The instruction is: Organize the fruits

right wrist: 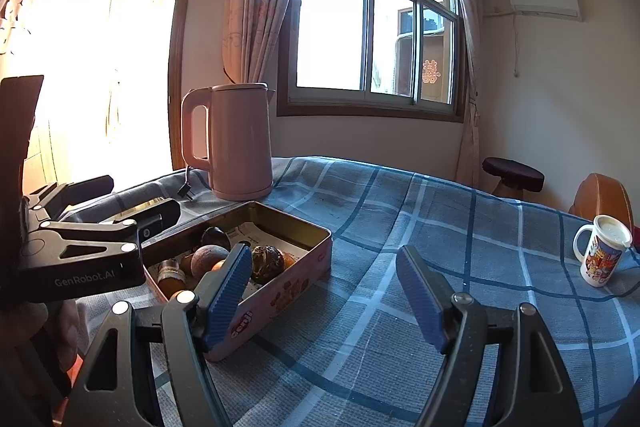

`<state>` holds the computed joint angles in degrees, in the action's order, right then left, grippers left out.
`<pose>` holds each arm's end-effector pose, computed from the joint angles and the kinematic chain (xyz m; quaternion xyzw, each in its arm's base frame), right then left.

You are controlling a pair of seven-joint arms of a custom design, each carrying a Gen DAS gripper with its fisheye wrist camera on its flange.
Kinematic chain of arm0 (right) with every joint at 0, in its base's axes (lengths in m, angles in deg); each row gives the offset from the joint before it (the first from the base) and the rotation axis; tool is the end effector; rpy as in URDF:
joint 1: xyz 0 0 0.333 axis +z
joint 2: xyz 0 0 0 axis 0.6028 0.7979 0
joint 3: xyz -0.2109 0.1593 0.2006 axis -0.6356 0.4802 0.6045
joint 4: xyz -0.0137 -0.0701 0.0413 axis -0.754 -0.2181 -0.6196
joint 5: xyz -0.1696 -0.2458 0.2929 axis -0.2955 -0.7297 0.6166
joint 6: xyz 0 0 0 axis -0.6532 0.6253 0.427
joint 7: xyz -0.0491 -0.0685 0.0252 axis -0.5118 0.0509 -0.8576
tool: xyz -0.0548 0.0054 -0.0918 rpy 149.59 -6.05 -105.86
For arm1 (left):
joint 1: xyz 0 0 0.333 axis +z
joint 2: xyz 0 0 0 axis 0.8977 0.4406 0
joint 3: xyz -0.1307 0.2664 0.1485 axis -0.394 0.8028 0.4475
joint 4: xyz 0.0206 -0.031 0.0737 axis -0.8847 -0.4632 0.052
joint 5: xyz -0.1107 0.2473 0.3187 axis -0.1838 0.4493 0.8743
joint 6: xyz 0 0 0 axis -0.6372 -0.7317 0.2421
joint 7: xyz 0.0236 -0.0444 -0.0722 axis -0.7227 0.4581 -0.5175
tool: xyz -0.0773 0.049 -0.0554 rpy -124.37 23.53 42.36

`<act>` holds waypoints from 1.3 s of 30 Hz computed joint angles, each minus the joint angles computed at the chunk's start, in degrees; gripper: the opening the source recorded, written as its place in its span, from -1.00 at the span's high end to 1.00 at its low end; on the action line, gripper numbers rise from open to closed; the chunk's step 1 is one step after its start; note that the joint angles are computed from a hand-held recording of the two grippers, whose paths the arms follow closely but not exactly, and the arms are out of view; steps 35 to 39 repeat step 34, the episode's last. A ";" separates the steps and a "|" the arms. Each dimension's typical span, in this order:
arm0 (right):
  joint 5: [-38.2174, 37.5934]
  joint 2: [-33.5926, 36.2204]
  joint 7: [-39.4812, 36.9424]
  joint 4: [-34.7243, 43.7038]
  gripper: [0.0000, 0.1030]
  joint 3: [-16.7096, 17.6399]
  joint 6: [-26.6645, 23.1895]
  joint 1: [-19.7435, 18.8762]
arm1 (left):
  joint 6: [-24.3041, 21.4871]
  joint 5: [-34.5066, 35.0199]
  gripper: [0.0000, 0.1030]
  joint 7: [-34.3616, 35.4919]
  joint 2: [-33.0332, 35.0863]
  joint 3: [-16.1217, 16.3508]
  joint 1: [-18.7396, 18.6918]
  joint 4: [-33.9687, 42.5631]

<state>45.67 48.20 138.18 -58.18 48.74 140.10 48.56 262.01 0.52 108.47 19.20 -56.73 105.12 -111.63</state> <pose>0.5068 0.1615 0.4954 -0.7102 0.4097 -0.3192 0.4752 0.4335 -0.1868 0.5164 -0.6459 0.5196 -0.3386 0.4452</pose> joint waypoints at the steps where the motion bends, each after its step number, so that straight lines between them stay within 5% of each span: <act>1: 0.64 -0.20 -0.64 -0.24 -0.47 0.16 0.02 -0.10 | 0.19 -0.02 -1.00 -0.01 0.14 0.16 -0.18 -0.01; 10: 4.68 -1.21 -4.22 -1.49 -0.48 0.10 0.59 0.02 | 0.78 -1.54 -1.00 1.44 2.83 2.20 -2.67 0.12; 21: 5.37 -1.35 -5.52 -2.24 -0.49 -0.16 0.48 0.43 | -2.19 1.51 -1.00 -0.13 2.12 0.78 -1.86 1.32; 39: 5.96 -1.47 -6.02 -2.90 -0.49 -0.40 0.58 0.27 | -0.87 3.05 -1.00 -2.47 0.77 0.93 -1.32 0.62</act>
